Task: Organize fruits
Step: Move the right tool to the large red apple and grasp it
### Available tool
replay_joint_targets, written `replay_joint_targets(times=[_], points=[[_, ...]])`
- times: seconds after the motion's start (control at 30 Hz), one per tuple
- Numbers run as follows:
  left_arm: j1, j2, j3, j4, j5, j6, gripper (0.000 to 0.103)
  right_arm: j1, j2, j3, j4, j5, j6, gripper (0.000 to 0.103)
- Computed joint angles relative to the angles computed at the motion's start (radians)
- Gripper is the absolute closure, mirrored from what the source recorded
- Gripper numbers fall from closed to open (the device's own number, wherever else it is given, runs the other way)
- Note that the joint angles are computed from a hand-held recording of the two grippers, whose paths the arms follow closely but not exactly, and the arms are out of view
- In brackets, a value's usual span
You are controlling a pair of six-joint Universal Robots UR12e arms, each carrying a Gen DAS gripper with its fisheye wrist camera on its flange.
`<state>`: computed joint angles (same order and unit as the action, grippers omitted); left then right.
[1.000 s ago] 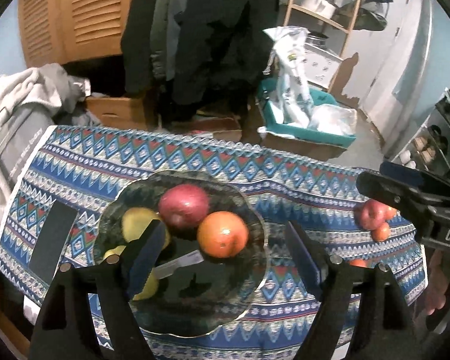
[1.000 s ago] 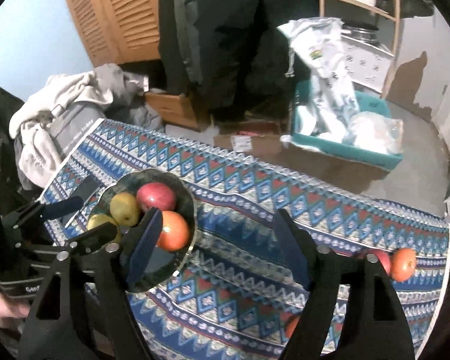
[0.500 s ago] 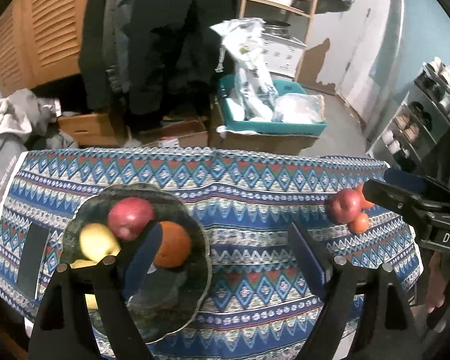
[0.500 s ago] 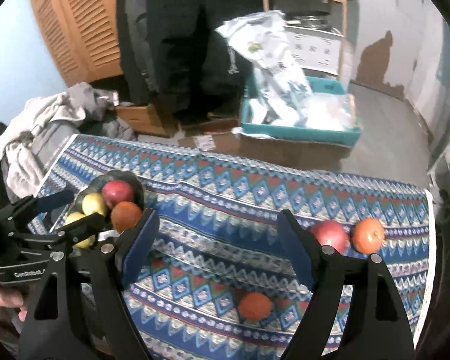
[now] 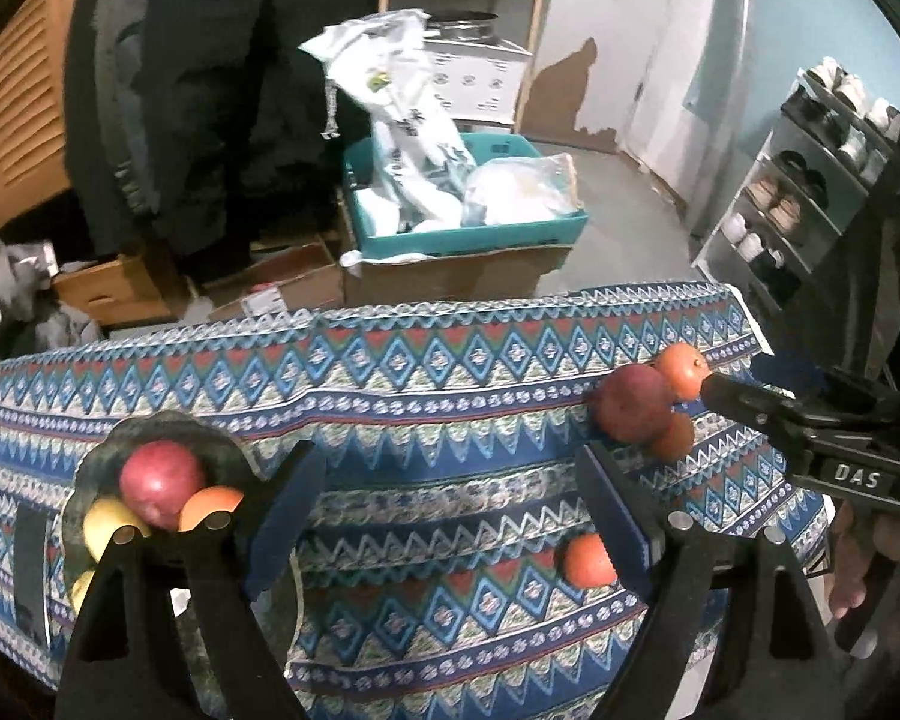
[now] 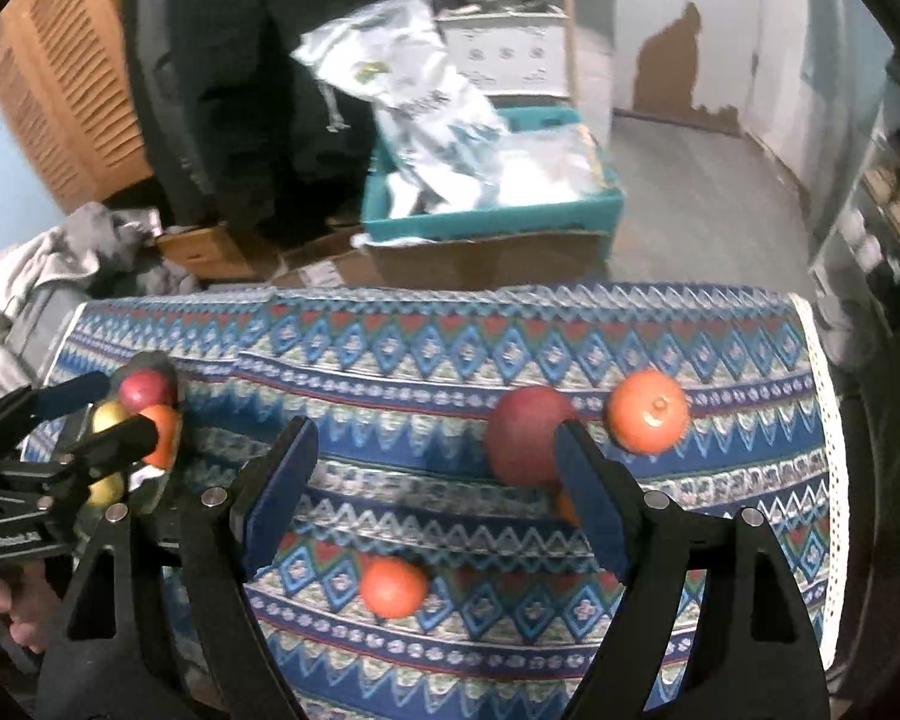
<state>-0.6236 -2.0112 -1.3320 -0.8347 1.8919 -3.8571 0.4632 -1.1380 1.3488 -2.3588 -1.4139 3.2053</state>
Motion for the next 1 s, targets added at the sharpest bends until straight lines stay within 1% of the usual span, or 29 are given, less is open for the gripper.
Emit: replay_joint_targets(times=[0.17, 0.37, 0.57, 0.87, 1.0], points=[[0.009, -0.038, 0.043, -0.031, -0.024, 0.033, 0.016, -0.014, 0.029, -0.024, 0.056, -0.006, 0.013, 0.022], [0.027, -0.07, 0.07, -0.073, -0.061, 0.028, 0.016, -0.025, 0.078, -0.059, 0.112, 0.004, 0.01, 0.022], [0.039, -0.098, 0.089, -0.108, -0.081, 0.028, 0.016, -0.026, 0.118, -0.088, 0.163, 0.004, -0.009, 0.022], [0.054, -0.125, 0.104, -0.133, -0.114, 0.047, 0.016, -0.024, 0.167, -0.132, 0.227, -0.009, -0.024, 0.022], [0.06, -0.131, 0.104, -0.132, -0.138, 0.041, 0.016, -0.023, 0.178, -0.143, 0.24, -0.012, -0.03, 0.022]])
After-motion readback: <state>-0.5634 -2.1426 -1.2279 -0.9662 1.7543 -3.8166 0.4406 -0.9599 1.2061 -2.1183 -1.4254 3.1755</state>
